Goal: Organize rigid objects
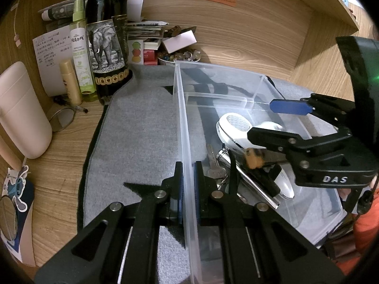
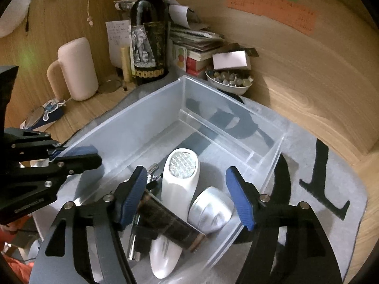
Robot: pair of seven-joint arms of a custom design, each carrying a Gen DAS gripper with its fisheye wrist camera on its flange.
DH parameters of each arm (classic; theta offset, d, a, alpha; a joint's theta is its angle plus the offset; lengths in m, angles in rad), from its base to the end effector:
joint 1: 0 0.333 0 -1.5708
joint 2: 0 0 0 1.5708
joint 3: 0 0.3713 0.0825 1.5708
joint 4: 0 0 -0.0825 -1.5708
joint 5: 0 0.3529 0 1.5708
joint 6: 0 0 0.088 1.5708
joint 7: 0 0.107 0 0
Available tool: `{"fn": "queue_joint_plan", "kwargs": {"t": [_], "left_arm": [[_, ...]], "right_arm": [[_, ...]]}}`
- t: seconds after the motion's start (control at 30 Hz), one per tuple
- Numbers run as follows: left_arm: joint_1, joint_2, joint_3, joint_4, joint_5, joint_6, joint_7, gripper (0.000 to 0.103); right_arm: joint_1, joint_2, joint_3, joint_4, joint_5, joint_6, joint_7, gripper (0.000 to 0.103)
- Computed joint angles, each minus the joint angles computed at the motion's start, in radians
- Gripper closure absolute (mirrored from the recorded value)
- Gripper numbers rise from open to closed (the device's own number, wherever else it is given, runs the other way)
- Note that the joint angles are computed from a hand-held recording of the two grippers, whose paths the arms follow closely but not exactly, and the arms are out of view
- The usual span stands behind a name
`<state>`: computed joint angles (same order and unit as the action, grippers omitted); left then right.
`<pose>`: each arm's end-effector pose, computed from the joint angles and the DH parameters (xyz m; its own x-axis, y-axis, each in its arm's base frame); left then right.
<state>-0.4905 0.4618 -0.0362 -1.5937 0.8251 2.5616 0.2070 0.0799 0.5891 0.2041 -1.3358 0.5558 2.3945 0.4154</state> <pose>0.6165 -0.3653 0.4824 0.2053 -0.9713 0.1201 -0.6975 -0.2313 -0.6782 0.7402 0.1738 0.5032 0.8589 -0.5099 0.0471 -0.3541 -0.6579 -0.6647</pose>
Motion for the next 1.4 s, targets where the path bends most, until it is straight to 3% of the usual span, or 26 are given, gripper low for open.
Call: {"fn": "queue_joint_plan", "kwargs": {"t": [0.17, 0.23, 0.4, 0.57, 0.7, 0.83, 0.97, 1.27, 1.4], "left_arm": [[0.000, 0.004, -0.002, 0.008, -0.009, -0.009, 0.008, 0.096], [-0.006, 0.005, 0.002, 0.014, -0.005, -0.023, 0.006, 0.096], [-0.008, 0.002, -0.003, 0.022, -0.006, -0.047, 0.013, 0.095], [-0.031, -0.008, 0.004, 0.037, 0.038, -0.103, -0.009, 0.068], [-0.043, -0.019, -0.002, 0.050, 0.088, -0.140, -0.033, 0.062], [-0.062, -0.026, -0.008, 0.070, 0.149, -0.176, -0.063, 0.048], [-0.086, -0.033, -0.014, 0.091, 0.224, -0.203, -0.105, 0.036], [-0.138, -0.045, -0.028, 0.112, 0.422, -0.253, -0.262, 0.008], [-0.154, -0.053, -0.042, 0.107, 0.499, -0.274, -0.327, 0.004]], "right_arm": [[-0.012, -0.024, 0.007, -0.032, 0.024, 0.018, -0.019, 0.029], [-0.022, -0.039, 0.012, -0.052, 0.047, 0.029, -0.034, 0.021], [-0.046, -0.074, 0.019, -0.095, 0.113, 0.050, -0.071, 0.021], [-0.068, -0.098, 0.017, -0.117, 0.178, 0.049, -0.095, 0.020], [-0.088, -0.122, 0.013, -0.139, 0.241, 0.043, -0.126, 0.020], [-0.104, -0.153, 0.010, -0.173, 0.317, 0.062, -0.177, 0.018], [-0.130, -0.196, 0.011, -0.218, 0.446, 0.079, -0.259, 0.000], [-0.140, -0.298, -0.052, -0.315, 0.747, 0.084, -0.463, 0.000], [-0.125, -0.325, -0.091, -0.351, 0.830, 0.091, -0.522, 0.000]]}}
